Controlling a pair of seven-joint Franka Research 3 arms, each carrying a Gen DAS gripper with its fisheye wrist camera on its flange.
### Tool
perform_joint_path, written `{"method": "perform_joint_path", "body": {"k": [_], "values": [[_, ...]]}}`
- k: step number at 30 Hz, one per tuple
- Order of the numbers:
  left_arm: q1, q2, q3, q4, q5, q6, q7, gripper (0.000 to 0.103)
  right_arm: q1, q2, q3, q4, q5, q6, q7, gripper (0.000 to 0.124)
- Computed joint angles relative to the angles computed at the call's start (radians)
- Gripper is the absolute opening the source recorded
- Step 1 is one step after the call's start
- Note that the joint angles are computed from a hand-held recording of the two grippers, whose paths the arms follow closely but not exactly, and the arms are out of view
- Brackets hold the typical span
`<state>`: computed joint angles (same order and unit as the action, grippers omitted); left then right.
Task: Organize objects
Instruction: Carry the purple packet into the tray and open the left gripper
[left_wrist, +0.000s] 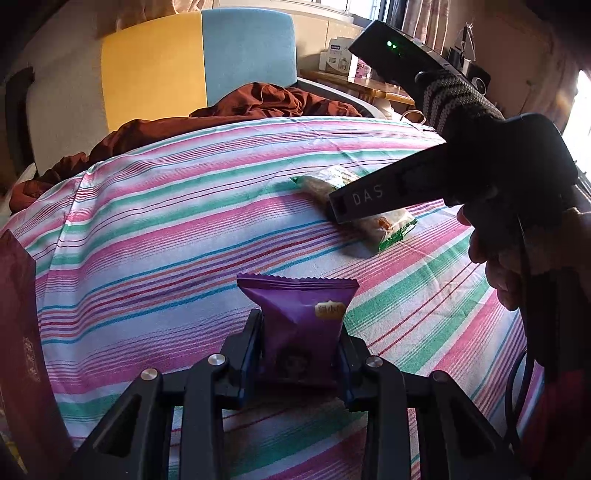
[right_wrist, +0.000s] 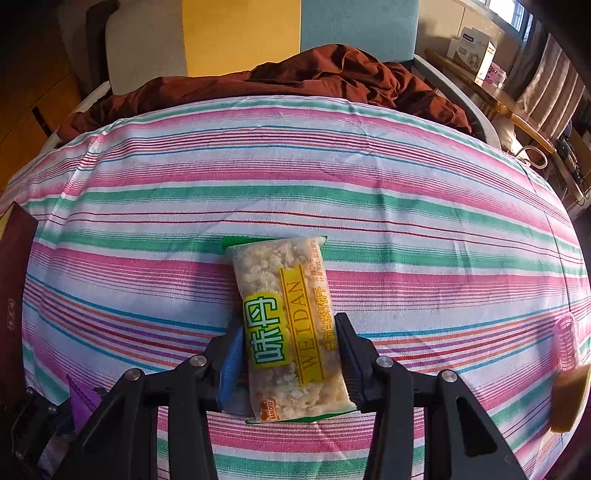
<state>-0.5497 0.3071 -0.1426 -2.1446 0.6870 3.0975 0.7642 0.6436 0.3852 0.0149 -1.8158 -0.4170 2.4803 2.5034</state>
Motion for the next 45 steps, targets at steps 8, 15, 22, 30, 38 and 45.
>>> {"method": "perform_joint_path", "body": {"k": [8,15,22,30,38,45], "values": [[-0.011,-0.043,0.014,-0.036,0.052,-0.032,-0.065,0.035,-0.008,0.011,0.061,0.001,0.075,0.085,-0.167,0.046],[0.049,-0.113,-0.051,-0.088,0.022,-0.103,-0.091,0.035,0.045,0.038,0.039,0.032,0.102,0.103,-0.254,0.046],[0.071,-0.251,-0.029,-0.153,0.320,-0.124,-0.361,0.035,0.078,0.046,0.011,0.042,0.066,0.093,-0.236,0.046],[0.199,-0.400,-0.093,-0.250,0.389,-0.129,-0.465,0.035,0.092,0.051,0.000,0.044,0.038,0.094,-0.211,0.046],[0.341,-0.500,-0.133,-0.348,0.369,-0.096,-0.498,0.035,0.097,0.042,0.002,0.034,0.013,0.088,-0.182,0.046],[0.394,-0.557,-0.011,-0.484,0.120,0.005,-0.343,0.035,0.091,0.053,-0.001,0.050,0.004,0.076,-0.190,0.046]]}}
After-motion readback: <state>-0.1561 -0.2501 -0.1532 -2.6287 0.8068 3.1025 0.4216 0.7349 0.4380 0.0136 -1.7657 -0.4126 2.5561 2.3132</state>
